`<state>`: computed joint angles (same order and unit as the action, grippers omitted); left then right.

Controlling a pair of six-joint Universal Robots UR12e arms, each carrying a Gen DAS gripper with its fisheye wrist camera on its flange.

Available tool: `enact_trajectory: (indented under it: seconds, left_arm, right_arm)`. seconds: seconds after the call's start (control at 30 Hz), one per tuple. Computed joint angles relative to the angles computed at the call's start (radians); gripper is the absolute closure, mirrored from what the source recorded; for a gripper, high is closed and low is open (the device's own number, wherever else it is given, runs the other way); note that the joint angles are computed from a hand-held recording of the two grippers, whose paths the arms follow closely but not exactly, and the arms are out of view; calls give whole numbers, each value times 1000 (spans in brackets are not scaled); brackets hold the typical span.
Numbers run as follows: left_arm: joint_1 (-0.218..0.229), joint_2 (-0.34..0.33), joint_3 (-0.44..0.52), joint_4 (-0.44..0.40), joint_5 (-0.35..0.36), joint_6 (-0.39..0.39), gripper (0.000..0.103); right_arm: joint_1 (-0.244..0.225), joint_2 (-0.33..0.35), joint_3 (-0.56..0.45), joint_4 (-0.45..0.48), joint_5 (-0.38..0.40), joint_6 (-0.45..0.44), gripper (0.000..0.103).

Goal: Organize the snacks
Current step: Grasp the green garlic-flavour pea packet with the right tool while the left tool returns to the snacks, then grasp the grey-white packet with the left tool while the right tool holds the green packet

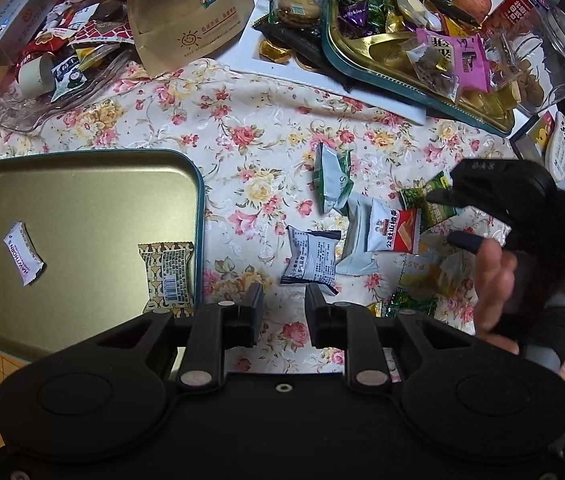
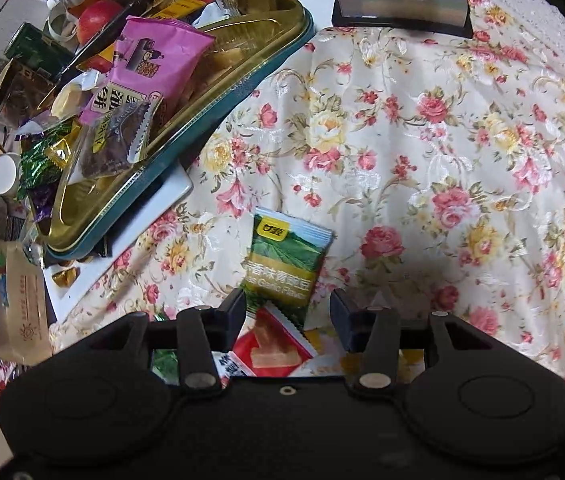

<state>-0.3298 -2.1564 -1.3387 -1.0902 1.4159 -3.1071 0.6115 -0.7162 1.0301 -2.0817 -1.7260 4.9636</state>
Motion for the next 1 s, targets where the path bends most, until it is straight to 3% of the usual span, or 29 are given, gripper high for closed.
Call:
enact_trajectory:
  seconds: [0.3, 0.4, 0.53, 0.67, 1.0]
  left_arm:
    - [-2, -3, 1, -3, 15, 2, 72]
    - [-2, -5, 3, -5, 14, 0, 72]
    - [-1, -6, 4, 0, 13, 6, 72]
    - [4, -8, 5, 11, 14, -10, 72]
    - [-2, -18, 6, 18, -40, 15, 72]
  right_arm:
    - [-14, 40, -56, 83, 30, 6, 51]
    - [-8, 53, -94, 143, -4, -26, 51]
    - [-7, 66, -119, 168, -7, -109, 63]
    - [-7, 36, -73, 136, 5, -121, 68]
    - [16, -92, 20, 124, -94, -146, 68]
